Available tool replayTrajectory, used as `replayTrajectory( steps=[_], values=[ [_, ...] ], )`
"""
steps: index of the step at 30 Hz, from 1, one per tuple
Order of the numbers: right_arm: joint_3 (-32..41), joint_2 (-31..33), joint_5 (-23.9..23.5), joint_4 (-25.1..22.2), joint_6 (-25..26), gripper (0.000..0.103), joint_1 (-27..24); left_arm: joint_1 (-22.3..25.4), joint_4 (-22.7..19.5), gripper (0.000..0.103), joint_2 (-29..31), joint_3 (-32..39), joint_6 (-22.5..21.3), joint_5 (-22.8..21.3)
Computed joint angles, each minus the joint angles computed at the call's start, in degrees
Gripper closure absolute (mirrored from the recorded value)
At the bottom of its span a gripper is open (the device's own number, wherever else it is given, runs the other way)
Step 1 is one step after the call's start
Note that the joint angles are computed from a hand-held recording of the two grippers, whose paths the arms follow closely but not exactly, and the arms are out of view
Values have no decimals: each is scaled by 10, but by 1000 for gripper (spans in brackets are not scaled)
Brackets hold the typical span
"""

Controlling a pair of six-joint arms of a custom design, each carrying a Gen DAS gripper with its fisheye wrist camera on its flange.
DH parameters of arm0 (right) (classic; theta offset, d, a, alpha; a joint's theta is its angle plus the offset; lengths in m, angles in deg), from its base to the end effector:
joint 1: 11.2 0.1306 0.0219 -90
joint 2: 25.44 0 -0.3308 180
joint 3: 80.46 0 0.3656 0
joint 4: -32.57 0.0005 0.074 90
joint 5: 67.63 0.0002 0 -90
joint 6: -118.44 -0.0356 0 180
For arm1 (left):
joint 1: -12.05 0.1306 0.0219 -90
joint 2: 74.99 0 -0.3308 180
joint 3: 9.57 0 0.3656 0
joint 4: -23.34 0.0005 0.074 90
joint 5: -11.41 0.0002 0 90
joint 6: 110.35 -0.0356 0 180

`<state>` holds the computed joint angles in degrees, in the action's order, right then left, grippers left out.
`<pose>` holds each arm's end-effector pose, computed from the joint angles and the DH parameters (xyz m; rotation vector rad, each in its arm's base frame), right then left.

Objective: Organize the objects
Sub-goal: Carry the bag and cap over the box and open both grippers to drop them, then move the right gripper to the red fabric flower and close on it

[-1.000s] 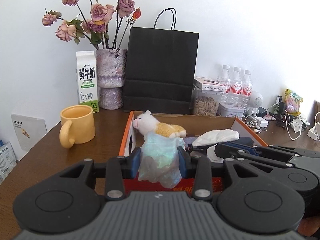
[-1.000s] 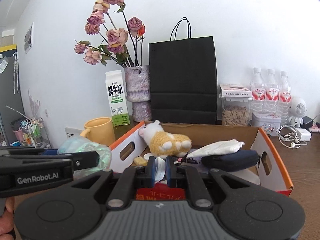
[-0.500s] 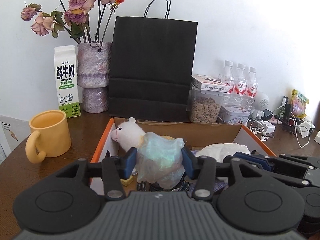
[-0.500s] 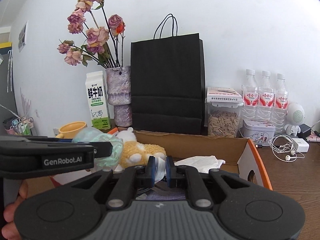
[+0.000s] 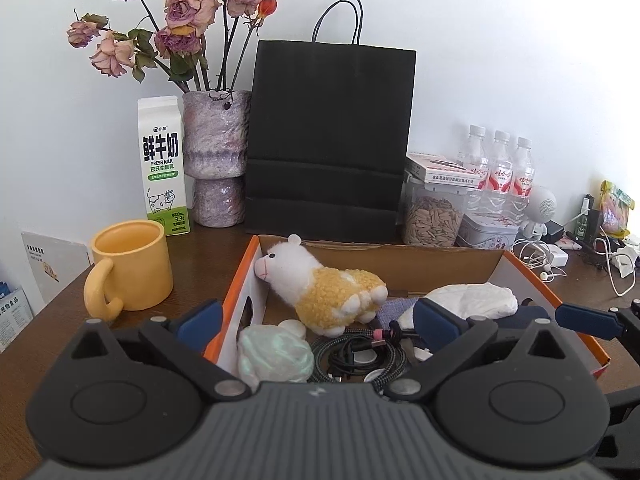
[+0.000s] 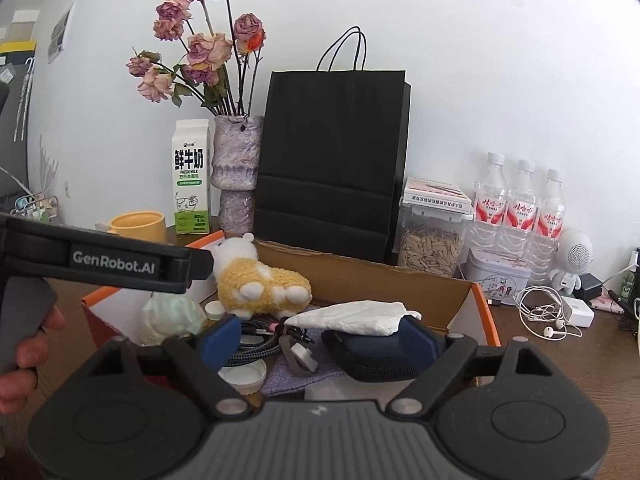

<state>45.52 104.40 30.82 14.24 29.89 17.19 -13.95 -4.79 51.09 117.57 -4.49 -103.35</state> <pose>0.6182 0.3276 0.3186 -0.4095 1.9140 0.1656 0.6147 -0.2838 0.3561 -0.0899 1.9949 -0.0269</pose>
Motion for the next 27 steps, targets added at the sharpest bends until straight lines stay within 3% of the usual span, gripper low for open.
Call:
replayTrajectory(
  steps=[7, 14, 19, 21, 23, 24, 27],
  values=[
    [-127, -81, 8, 42, 21, 15, 15, -14, 20, 0, -71, -105, 0, -15],
    [-211, -125, 28, 60, 65, 22, 37, -22, 2, 0, -128, -189, 22, -36],
    [-180, -97, 51, 6, 94, 53, 46, -27, -2, 0, -158, -230, 28, -46],
    [-171, -86, 69, 1, 114, 53, 50, -27, -4, 0, -167, -241, 29, -45],
    [-170, -83, 96, 5, 131, 69, 56, -28, -4, 0, -175, -251, 33, -44],
    [-171, -84, 102, 6, 130, 81, 56, -28, -4, 0, -179, -255, 34, -43],
    [-174, -96, 76, -2, 82, 87, 48, -30, -1, 0, -189, -267, 34, -41]
  ],
)
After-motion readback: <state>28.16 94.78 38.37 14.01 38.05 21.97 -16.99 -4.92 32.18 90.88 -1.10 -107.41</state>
